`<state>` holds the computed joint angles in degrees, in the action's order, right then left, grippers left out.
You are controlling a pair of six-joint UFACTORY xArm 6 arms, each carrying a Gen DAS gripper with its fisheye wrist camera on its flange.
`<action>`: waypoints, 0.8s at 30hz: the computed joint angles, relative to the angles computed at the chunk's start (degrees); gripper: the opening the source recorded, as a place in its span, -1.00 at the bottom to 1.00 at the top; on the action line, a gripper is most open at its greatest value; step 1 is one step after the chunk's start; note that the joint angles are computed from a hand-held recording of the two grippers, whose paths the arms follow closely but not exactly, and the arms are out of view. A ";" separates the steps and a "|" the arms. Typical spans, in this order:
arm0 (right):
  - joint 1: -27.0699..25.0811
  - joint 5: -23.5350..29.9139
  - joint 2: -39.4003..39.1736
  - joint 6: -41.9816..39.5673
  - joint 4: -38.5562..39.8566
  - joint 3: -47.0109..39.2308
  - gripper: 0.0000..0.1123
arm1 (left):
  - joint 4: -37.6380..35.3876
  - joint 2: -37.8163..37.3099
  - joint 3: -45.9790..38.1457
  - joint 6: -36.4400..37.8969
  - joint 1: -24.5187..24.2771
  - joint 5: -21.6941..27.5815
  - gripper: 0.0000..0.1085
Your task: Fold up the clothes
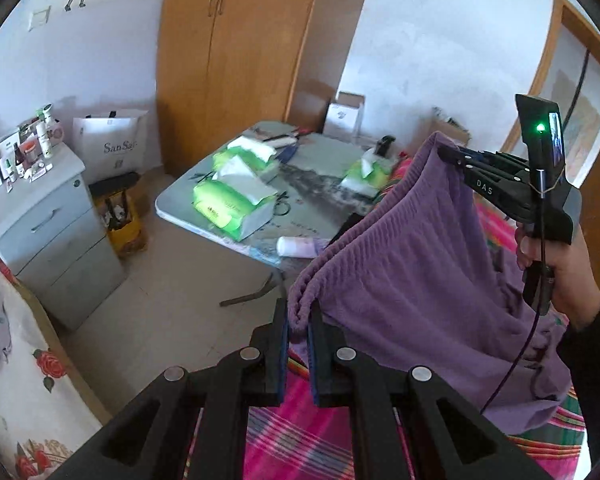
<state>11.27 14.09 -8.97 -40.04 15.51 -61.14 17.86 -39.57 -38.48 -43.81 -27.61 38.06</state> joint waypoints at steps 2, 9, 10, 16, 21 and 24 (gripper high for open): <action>0.05 -0.09 2.92 2.88 -3.01 -0.60 -0.85 | -0.34 2.20 0.01 0.46 0.73 -0.54 -0.85; -0.10 5.28 10.66 8.21 -8.07 -4.83 -0.77 | -1.88 8.26 -0.52 3.49 0.86 0.90 -0.84; -0.20 8.09 11.12 7.90 -7.29 -5.93 -0.69 | -2.44 8.66 -0.64 4.25 0.90 1.40 -0.83; -3.01 10.78 4.70 1.79 2.74 -3.85 -0.42 | -3.26 2.95 2.24 4.68 1.11 1.30 -0.77; -10.30 15.56 -7.37 -2.17 10.72 2.17 -0.42 | 0.82 -2.12 2.84 -1.10 0.46 5.87 -0.77; -17.02 20.12 -17.55 -6.23 17.51 8.45 -0.42 | 3.73 -4.54 2.83 -4.59 -4.56 6.21 -0.77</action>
